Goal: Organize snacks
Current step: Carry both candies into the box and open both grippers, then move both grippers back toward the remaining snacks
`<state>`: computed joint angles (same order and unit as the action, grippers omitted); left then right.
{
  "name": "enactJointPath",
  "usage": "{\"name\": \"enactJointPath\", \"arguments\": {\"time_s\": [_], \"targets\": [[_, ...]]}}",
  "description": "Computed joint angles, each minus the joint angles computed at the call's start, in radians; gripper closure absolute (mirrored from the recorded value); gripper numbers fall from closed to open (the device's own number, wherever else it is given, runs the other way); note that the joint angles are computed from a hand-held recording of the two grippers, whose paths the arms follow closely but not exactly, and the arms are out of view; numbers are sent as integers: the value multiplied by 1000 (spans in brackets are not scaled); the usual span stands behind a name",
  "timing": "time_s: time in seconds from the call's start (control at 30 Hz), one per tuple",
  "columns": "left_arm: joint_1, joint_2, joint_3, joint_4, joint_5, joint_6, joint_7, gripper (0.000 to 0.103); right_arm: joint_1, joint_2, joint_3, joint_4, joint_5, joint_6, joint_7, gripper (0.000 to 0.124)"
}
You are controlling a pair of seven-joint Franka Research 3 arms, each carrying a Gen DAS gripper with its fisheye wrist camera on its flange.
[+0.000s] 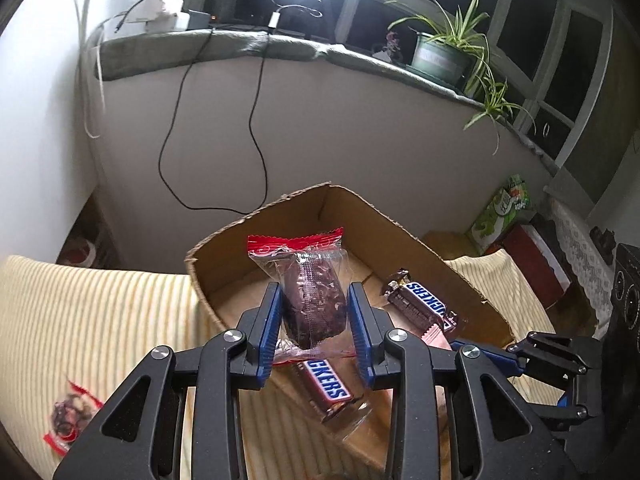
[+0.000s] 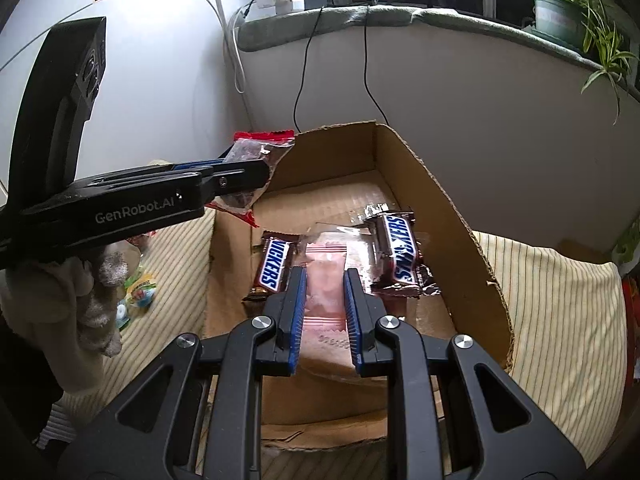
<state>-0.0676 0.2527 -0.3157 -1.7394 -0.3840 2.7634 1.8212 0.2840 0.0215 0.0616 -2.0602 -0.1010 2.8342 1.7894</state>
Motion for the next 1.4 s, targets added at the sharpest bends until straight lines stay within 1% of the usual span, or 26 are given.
{"name": "enactJointPath", "arguments": {"time_s": [0.23,0.3,0.33,0.37,0.43,0.63,0.83,1.03,1.23,1.4], "targets": [[-10,19,-3,20,28,-6,-14,69,-1,-2,-1,-10,0,12,5,103],[-12,18,-2,20,37,-4,-18,64,-1,-3,-1,-11,0,11,5,100],[-14,17,-1,19,41,-2,-21,60,-2,-3,-2,-10,-5,10,9,92],[-14,17,-2,20,44,-1,-24,58,-2,-4,-2,-12,-14,13,17,83],[-11,15,-4,19,42,1,-23,58,-3,-9,-3,-18,-40,21,39,77],[-2,-9,-9,-1,18,6,-8,58,-4,-22,4,-25,-55,22,50,76],[9,-75,2,-66,-45,22,35,58,0,-36,16,-29,-51,19,53,76],[4,-162,42,-151,-128,40,90,58,9,-67,39,-44,-80,17,81,76],[-23,-253,105,-243,-212,54,143,58,22,-94,65,-66,-77,20,85,76],[-55,-333,164,-330,-257,72,175,58,40,-119,87,-100,-55,25,78,76]]}}
